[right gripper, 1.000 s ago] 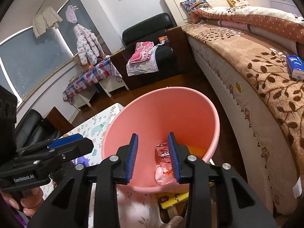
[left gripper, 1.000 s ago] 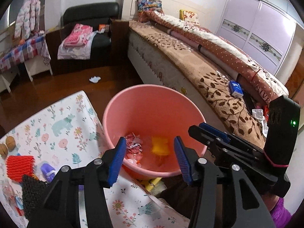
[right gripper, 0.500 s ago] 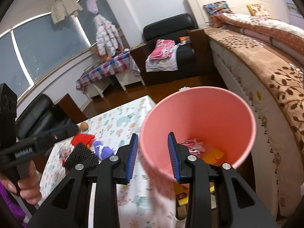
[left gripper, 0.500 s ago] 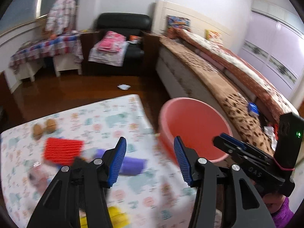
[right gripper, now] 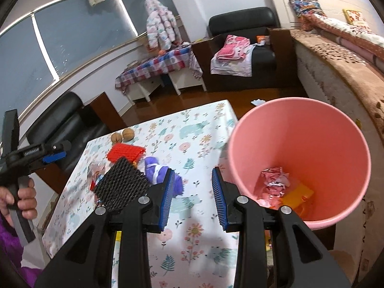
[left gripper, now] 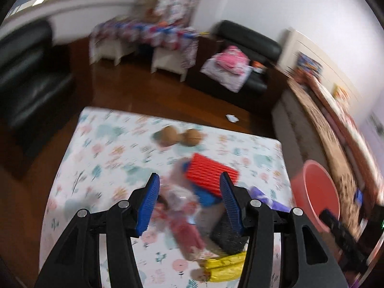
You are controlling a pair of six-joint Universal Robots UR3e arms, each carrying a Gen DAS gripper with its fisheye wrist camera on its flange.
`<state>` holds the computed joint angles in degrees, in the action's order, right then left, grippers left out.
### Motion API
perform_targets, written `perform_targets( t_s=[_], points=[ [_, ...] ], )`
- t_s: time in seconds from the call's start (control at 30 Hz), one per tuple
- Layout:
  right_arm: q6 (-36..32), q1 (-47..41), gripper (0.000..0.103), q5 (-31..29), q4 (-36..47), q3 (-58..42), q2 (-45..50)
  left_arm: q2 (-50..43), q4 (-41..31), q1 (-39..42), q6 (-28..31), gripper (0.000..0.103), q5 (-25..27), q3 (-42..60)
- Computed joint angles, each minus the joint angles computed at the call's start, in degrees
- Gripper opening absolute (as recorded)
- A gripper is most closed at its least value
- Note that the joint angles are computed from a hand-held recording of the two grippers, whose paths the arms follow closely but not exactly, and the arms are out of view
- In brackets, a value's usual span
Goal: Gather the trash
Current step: 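Grasp the clear snack bag with the left gripper while the right reaches the purple cloth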
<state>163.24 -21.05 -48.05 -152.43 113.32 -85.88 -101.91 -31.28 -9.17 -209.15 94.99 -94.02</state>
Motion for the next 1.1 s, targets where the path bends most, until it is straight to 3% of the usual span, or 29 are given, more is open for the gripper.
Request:
perform_targets(
  t_s=[0.13,0.37,0.53,0.6,0.63,0.7,0.8,0.97,1.1],
  points=[
    [0.0,1.46,0.033,0.4,-0.01,-1.59,1.99,0.59,-2.82,3.58,-6.58,0.053,-3.2,-1.09],
    [-1.55,4.77,0.033,-0.21,0.87,-4.88,5.3,-6.25,-12.89,2.35,-13.42,0.063,-4.16,7.57],
    [-2.19,7.72,0.034,-0.59,3.55,-10.65,9.69,-11.32,-18.0,1.13,-14.86,0.063,-3.17,13.92],
    [-2.0,8.91,0.039,-0.78,4.51,-13.67,11.98,-12.89,-18.64,0.78,-14.82,0.063,-2.64,15.3],
    [-1.81,9.54,0.042,-0.88,5.19,-15.52,13.37,-13.25,-18.64,0.78,-14.84,0.06,-2.83,15.28],
    [-1.73,10.73,0.042,-1.26,7.2,-19.16,15.89,-13.19,-18.09,1.06,-14.07,0.033,-2.96,14.23],
    [-1.83,12.56,0.042,-2.2,10.58,-24.55,19.94,-11.64,-16.28,2.09,-13.07,0.018,-3.95,10.7],
    [-1.4,14.54,0.042,-5.5,14.98,-28.64,23.69,-6.96,-10.84,3.25,-11.01,0.017,-4.11,3.82],
    [-2.96,13.82,0.042,-3.58,19.35,-26.23,21.66,-4.54,-8.0,3.7,-9.15,0.017,-3.96,0.83]
  ],
)
